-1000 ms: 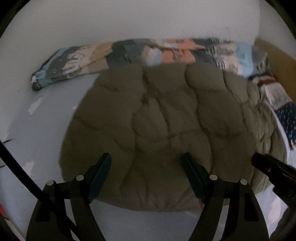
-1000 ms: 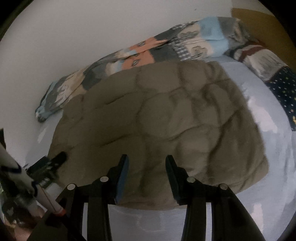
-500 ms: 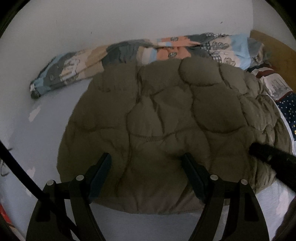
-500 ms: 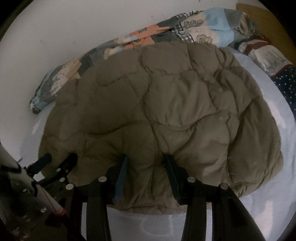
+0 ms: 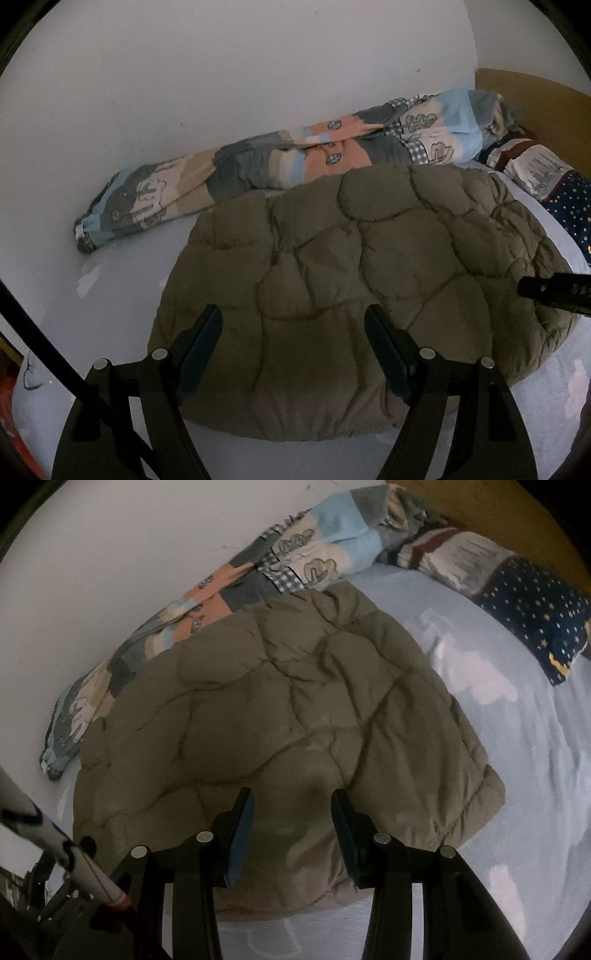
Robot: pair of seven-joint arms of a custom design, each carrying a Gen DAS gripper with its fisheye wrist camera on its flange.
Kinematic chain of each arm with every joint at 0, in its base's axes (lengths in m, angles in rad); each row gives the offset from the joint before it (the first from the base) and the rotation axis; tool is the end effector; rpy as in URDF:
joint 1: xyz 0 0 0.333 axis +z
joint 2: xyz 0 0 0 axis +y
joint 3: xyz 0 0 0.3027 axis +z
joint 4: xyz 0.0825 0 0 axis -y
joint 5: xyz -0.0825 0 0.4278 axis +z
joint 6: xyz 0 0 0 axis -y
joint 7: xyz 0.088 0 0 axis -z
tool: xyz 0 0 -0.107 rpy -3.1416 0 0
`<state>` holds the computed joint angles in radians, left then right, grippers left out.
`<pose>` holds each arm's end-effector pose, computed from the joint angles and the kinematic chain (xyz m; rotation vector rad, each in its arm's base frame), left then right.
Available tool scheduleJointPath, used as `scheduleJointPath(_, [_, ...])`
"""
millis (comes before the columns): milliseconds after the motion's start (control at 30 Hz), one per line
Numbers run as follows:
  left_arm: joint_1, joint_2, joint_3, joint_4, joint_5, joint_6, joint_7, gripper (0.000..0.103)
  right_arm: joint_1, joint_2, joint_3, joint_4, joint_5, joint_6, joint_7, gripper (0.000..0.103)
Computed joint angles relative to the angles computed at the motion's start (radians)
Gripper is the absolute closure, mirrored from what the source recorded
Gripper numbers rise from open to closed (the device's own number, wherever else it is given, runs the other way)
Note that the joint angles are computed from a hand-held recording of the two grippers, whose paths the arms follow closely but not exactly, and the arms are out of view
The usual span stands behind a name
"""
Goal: Fold large clothes
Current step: 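Press and smooth the folded jacket bundle with both grippers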
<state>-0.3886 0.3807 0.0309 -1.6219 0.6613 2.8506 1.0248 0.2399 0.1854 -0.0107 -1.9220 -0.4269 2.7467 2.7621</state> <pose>0.6859 -0.2949 0.4640 -1.3185 1.9329 -0.7719 0.6577 0.1708 0.4310 -1.1466 2.2265 -0.4319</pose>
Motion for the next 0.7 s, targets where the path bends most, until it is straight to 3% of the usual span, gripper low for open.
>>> scheduleJointPath(167, [-0.014, -0.005, 0.016, -0.005, 0.045, 0.014, -0.03, 0.025, -0.013, 0.016, 0.016, 0.014, 0.07, -0.008, -0.061, 0.056])
scheduleJointPath(467, [-0.021, -0.013, 0.022, -0.014, 0.115, 0.021, -0.07, 0.025, 0.005, 0.005, -0.001, 0.005, 0.019, -0.016, -0.019, 0.056])
scheduleJointPath(700, [-0.024, -0.012, 0.023, -0.01, 0.163, 0.019, -0.096, 0.025, -0.01, 0.015, 0.014, 0.01, 0.077, -0.028, -0.071, 0.056])
